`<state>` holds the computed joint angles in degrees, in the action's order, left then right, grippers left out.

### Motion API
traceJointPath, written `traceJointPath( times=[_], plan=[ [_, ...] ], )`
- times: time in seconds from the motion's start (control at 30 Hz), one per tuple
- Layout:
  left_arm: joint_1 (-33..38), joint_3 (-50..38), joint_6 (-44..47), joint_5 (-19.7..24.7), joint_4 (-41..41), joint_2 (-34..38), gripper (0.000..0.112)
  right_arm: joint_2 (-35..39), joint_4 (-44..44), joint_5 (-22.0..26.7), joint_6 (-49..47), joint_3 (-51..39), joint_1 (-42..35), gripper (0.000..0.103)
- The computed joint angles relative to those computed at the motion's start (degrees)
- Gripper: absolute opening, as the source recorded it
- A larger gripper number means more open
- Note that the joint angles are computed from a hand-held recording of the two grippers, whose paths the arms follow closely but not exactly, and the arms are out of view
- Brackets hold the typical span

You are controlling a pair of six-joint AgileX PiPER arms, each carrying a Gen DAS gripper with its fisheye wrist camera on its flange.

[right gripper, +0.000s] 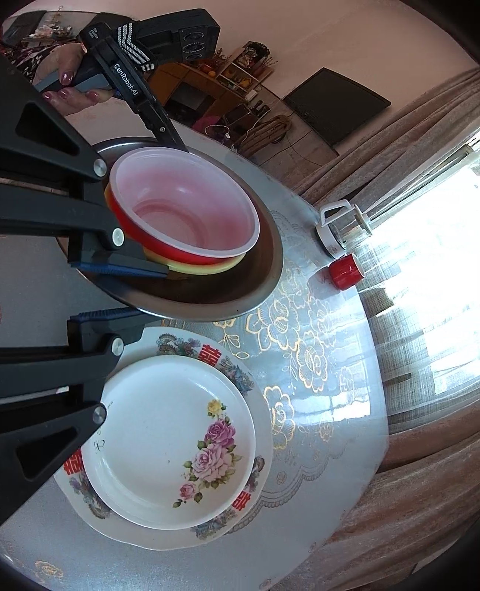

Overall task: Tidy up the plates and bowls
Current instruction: 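Lift the steel basin with both tools and carry it over the plate stack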

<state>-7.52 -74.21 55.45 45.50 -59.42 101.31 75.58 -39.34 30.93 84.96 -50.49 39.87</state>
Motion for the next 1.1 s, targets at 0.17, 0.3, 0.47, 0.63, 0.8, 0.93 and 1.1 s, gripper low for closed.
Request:
traceJointPath(
  times=[0.17,0.3,0.47,0.63,0.8,0.93,1.1],
  plan=[
    [-4.09,-3.27,-4.16,-0.21,0.78,2.09,0.015,-4.77,-3.18,4.12,3.03,2.16,0.55,0.015],
    [-8.24,-6.93,-8.31,-0.69,2.86,4.55,0.015,-8.85,-3.18,5.52,3.37,4.81,-0.89,0.015],
    [-13.29,-11.66,-12.30,-1.81,5.82,7.27,0.015,-13.39,-3.48,7.70,4.19,8.10,-2.62,0.016],
    [-17.30,-17.78,-17.26,-1.36,9.82,11.35,0.015,-17.63,-1.64,7.34,2.56,11.61,-6.55,0.016],
    [-20.74,-22.81,-22.71,-1.60,15.18,15.35,0.015,-18.76,1.77,3.54,-1.34,14.52,-13.16,0.016],
    [-22.64,-24.37,-25.41,-2.64,18.03,16.93,0.015,-18.73,4.15,1.33,-3.63,16.42,-16.83,0.017],
    [-24.61,-22.91,-26.24,-5.32,20.69,16.80,0.016,-18.46,3.83,0.93,-2.97,17.91,-18.11,0.017]
  ],
)
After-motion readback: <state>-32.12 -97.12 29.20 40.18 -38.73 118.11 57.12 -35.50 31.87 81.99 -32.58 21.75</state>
